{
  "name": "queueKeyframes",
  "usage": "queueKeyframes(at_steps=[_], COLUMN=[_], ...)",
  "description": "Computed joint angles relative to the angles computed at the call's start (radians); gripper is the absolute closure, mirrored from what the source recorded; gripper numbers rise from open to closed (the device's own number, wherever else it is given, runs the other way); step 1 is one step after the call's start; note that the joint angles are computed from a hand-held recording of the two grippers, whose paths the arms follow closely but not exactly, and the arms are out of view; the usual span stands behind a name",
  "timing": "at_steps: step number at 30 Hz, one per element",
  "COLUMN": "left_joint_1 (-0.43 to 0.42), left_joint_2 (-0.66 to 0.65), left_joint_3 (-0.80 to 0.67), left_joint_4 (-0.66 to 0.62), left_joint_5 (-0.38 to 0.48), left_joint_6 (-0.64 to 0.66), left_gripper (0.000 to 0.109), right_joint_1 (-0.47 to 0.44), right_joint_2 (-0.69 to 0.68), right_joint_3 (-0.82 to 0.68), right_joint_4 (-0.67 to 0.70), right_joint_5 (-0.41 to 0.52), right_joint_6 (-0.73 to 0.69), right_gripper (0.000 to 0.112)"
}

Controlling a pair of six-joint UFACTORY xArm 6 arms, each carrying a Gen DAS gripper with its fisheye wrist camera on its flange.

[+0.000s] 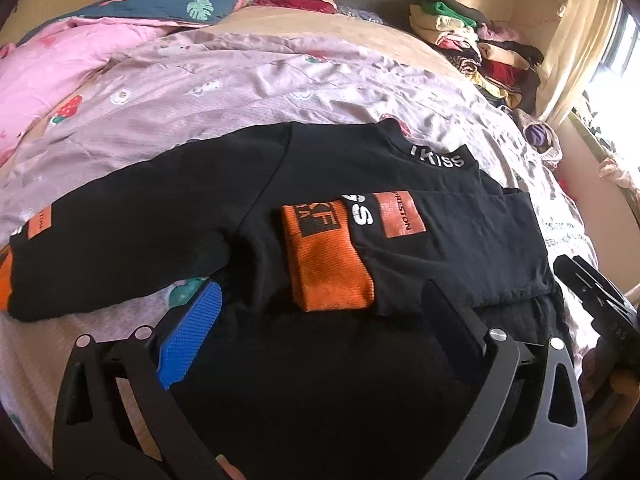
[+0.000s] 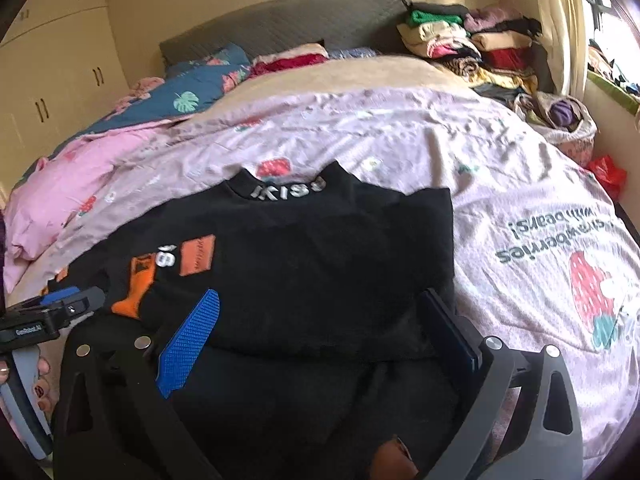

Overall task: Fold small clothes
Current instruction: 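Lay the orange cuff on the shirt body and open the right gripper, then move the left gripper to the other sleeve's orange cuff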

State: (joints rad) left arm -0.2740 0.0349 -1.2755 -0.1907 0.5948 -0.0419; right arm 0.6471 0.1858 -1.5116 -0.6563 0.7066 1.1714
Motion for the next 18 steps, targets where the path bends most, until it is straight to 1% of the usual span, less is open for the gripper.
queueKeyframes(at_steps=[9,18], left_joint_1=[0.039,0.099], left_joint_2=[-0.068,-0.118], left_joint_3=[0.069,0.13], left_joint_4=[0.001,0.013], left_joint_5=[-0.022,-0.051], left_joint_6=[-0.011,-0.028], left_gripper=[0.015,0.015], right_joint_1=[0.045,0.103], right_joint_2=[0.039,0.134], right_joint_3=[-0.076,-0.224], right_joint_4=[-0.05,-0.051], right_joint_5=[-0.006,0.036], right_joint_6=[-0.016,-0.078], right_gripper=[0.014,0.014])
